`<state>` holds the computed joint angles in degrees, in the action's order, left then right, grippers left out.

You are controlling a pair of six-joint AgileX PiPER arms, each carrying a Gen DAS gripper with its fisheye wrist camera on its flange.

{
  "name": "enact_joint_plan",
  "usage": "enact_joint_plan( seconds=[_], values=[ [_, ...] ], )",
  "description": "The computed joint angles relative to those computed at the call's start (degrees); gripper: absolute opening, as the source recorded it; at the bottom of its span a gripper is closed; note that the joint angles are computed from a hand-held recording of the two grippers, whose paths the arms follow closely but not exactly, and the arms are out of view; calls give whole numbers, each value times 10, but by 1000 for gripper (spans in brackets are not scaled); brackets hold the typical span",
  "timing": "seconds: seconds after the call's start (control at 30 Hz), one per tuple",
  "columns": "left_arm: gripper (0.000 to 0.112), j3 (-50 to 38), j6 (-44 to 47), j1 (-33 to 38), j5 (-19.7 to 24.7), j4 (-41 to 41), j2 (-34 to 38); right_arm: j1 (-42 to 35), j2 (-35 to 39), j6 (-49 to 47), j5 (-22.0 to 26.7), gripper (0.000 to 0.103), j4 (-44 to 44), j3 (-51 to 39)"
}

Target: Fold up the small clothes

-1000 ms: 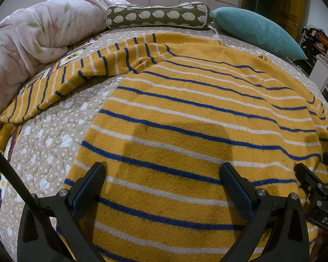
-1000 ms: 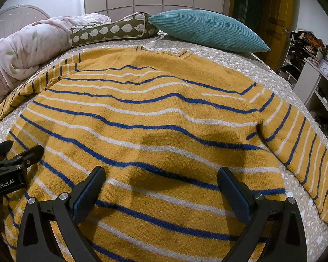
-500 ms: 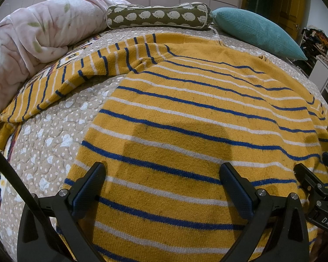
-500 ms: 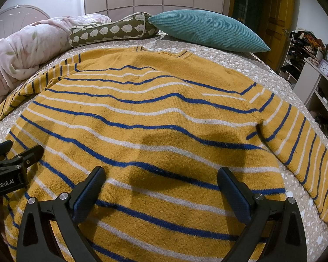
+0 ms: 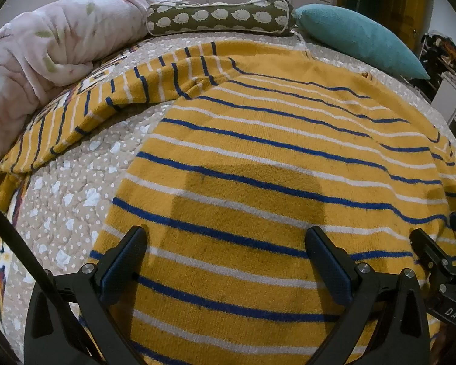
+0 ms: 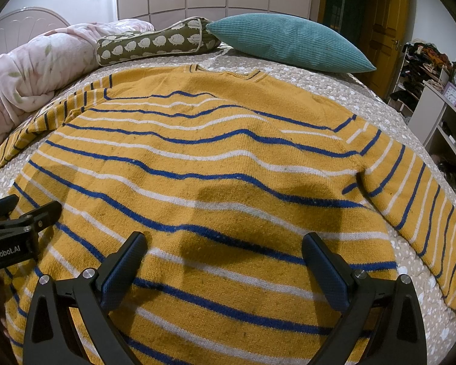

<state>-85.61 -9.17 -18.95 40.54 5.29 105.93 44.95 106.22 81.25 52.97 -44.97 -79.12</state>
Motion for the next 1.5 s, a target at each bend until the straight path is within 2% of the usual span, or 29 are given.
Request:
enact_joint_plan(
  seconds=[0.03, 0.1, 0.2, 0.33, 0.43, 0.47, 0.5, 0.57, 0.6, 0.63, 0.67, 0.7, 0.73, 0.8, 0.87, 0.9, 0.93, 0.97, 1.07, 1.13, 1.17, 1.23, 1.27, 1.3, 1.33, 1.37, 1.43, 1.5],
  values=[
    [100, -11, 10, 2, 10, -9, 4, 0, 0, 0, -1, 103, 0, 0],
    [74, -25, 59, 25, 40, -73, -10, 0, -1, -1, 0, 103, 2, 0],
    [74, -19, 189, 95, 76, -226, -60, -5, -9, -2, -14, 103, 10, 6],
    [85, 12, 229, 165, 78, -238, -124, -21, -29, 3, -58, 103, 22, 34],
    [86, 24, 252, 210, 99, -266, -126, -43, -68, 16, -138, 103, 29, 89],
    [86, 29, 274, 225, 114, -291, -121, -62, -97, 4, -192, 103, 61, 117],
    [86, 39, 295, 237, 122, -313, -119, -77, -113, -32, -222, 102, 92, 135],
    [85, 58, 334, 249, 131, -347, -111, -88, -177, -74, -280, 89, 133, 189],
    [79, 67, 353, 254, 137, -362, -110, -85, -208, -61, -296, 88, 120, 216],
    [70, 72, 371, 255, 147, -378, -104, -72, -239, -25, -290, 88, 92, 237],
    [46, 76, 387, 254, 167, -398, -93, -51, -280, -1, -261, 88, 69, 258],
    [32, 76, 391, 253, 181, -409, -84, -34, -297, 2, -219, 88, 66, 261],
    [32, 86, 393, 249, 181, -418, -83, -12, -320, 12, -168, 88, 66, 269],
    [32, 126, 406, 235, 139, -431, -105, -7, -342, -30, -108, 88, 134, 271],
    [34, 152, 414, 222, 114, -434, -123, -16, -368, -65, -94, 82, 209, 293],
    [35, 160, 417, 220, 109, -439, -127, -28, -377, -96, -110, 80, 259, 307],
    [36, 166, 421, 221, 108, -446, -131, -29, -383, -115, -146, 76, 299, 330],
    [37, 169, 427, 223, 115, -456, -131, -21, -387, -118, -171, 76, 316, 344],
    [44, 165, 420, 228, 126, -468, -127, 26, -364, -81, -219, 76, 281, 343],
    [53, 168, 409, 233, 129, -476, -130, 44, -335, -48, -273, 76, 244, 344],
    [58, 175, 399, 230, 121, -476, -136, 54, -323, -37, -295, 76, 236, 341],
    [60, 181, 353, 201, 93, -433, -151, 84, -296, 42, -319, 76, 163, 338],
    [59, 178, 314, 173, 76, -379, -157, 105, -283, 93, -304, 76, 109, 329],
    [31, 172, 276, 150, 67, -328, -161, 121, -280, 121, -285, 75, 77, 323],
    [12, 169, 245, 132, 60, -284, -163, 134, -282, 127, -267, 61, 68, 321],
    [9, 163, 228, 124, 66, -262, -166, 141, -280, 126, -248, 39, 66, 315],
    [9, 163, 214, 130, 75, -259, -183, 133, -287, 105, -248, 22, 81, 322],
    [8, 169, 217, 145, 83, -256, -213, 121, -321, 103, -272, 17, 91, 354]
  ],
)
